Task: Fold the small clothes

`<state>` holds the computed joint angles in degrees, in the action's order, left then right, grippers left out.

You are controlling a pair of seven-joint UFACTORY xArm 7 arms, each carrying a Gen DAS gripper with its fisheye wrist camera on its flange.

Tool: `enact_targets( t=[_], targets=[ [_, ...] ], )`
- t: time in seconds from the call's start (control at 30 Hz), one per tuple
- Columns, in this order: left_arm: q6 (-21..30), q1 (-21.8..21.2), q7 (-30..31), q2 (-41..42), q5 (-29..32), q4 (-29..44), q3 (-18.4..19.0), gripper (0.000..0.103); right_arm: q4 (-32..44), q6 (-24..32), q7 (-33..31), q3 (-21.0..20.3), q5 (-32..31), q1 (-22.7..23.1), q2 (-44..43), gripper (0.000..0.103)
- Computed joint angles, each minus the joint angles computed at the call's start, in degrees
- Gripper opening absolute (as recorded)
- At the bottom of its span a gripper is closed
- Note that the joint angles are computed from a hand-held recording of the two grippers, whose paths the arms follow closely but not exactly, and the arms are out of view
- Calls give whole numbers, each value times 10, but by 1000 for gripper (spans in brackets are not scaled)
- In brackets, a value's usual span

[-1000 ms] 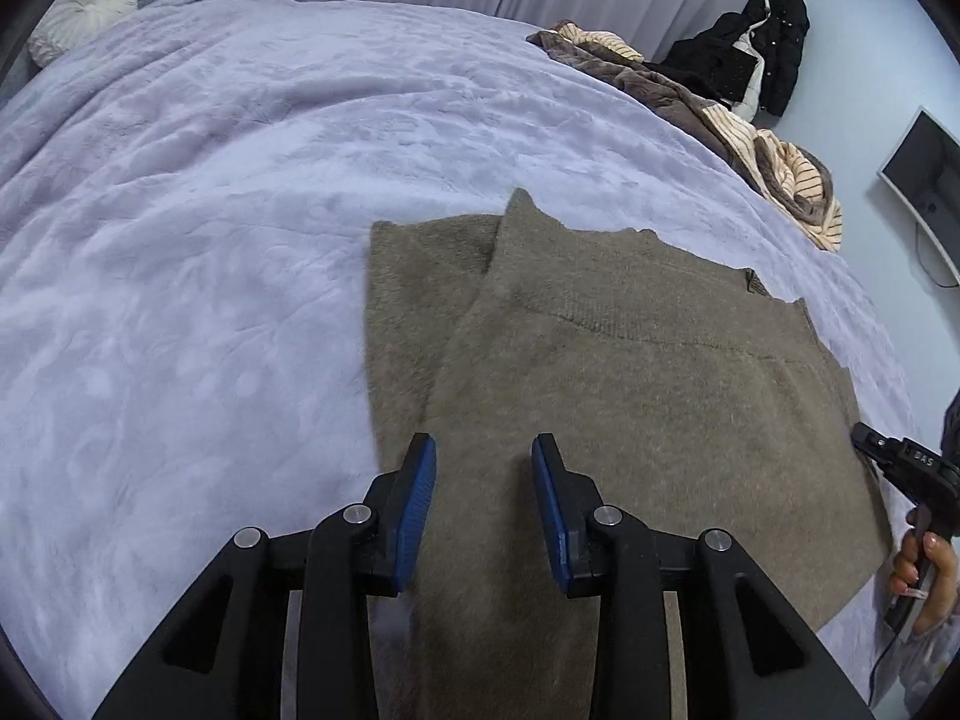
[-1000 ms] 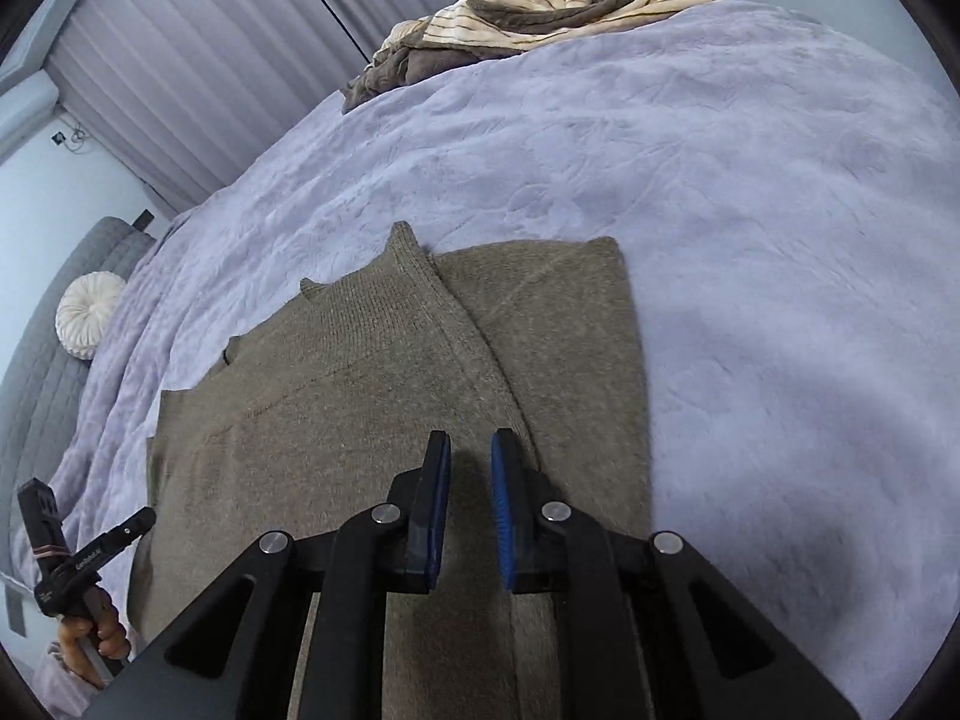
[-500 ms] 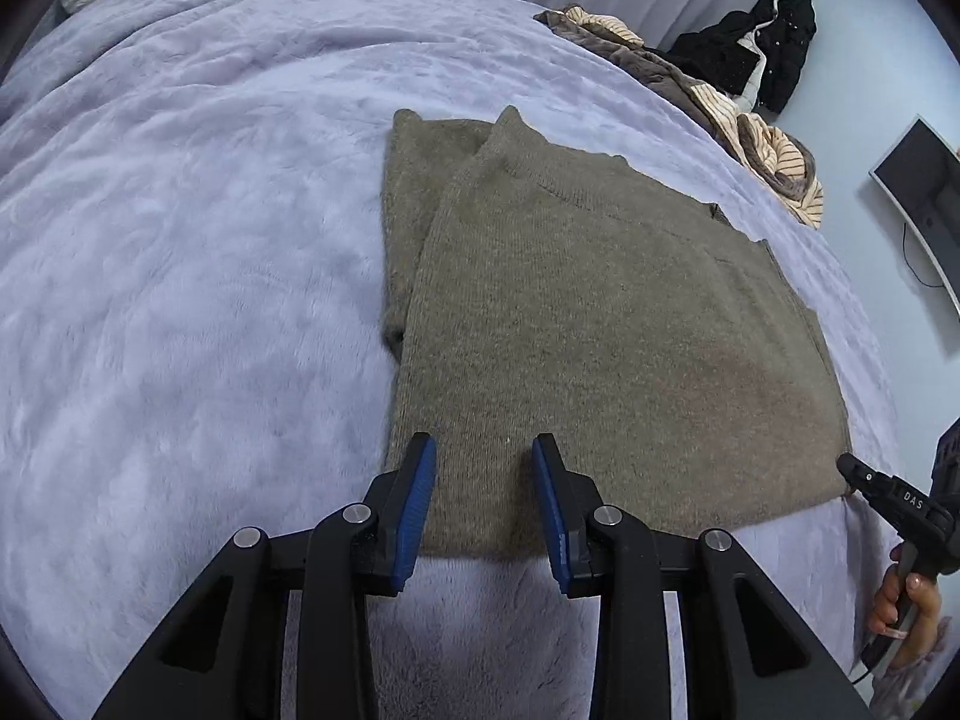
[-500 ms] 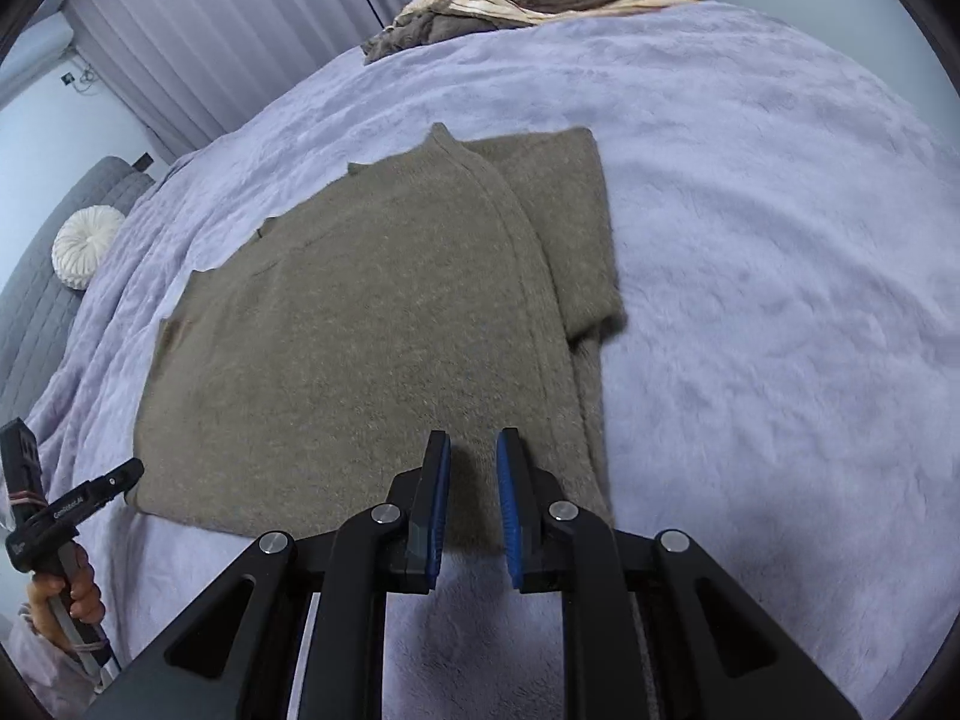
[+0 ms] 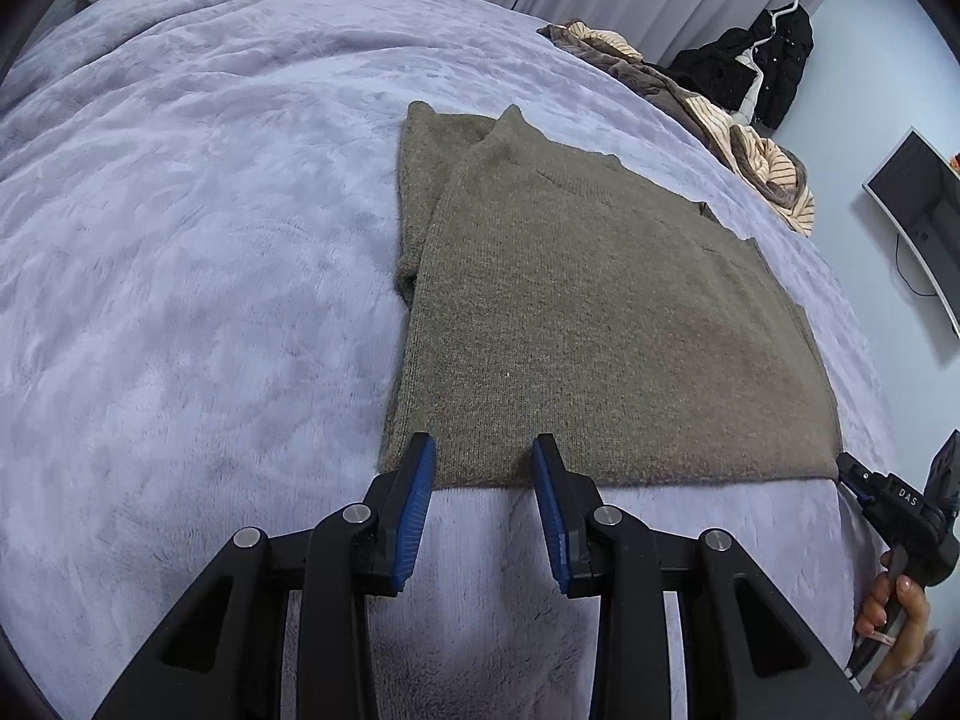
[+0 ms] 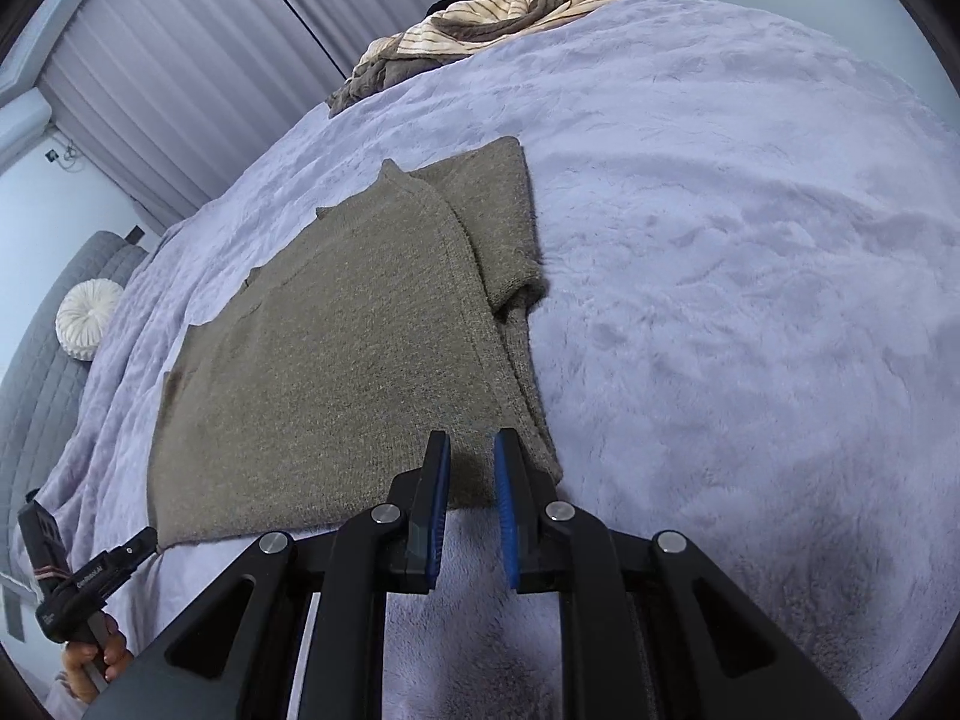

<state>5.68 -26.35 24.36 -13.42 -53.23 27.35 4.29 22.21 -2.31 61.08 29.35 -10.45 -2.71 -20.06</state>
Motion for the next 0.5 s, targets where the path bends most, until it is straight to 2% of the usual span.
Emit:
enact_targets(
  t=[0.1,0.17,0.23,0.33,0.47,0.5],
  targets=[
    [-5,-9,4,-6,-14,-11,2,35,-3,0,25,48,-8,-40,-13,15],
    [-8,-3,-14,-9,-4,-22,-7,35,-5,-1,37,66,-11,-55,-19,15],
    [-25,-29,3,-14,-32,-30,10,35,-6,4,46,77,-15,-62,-25,15],
    [-32,-42,-4,-27,-40,-39,21,35,-3,28,51,66,-21,-44,-33,15],
    [-39,-41,-45,-53,-6,-63,19,35,2,99,66,34,-27,10,-53,19],
    [-43,-44,-53,-59,1,-70,20,35,-4,100,73,30,-30,20,-63,19]
  ],
)
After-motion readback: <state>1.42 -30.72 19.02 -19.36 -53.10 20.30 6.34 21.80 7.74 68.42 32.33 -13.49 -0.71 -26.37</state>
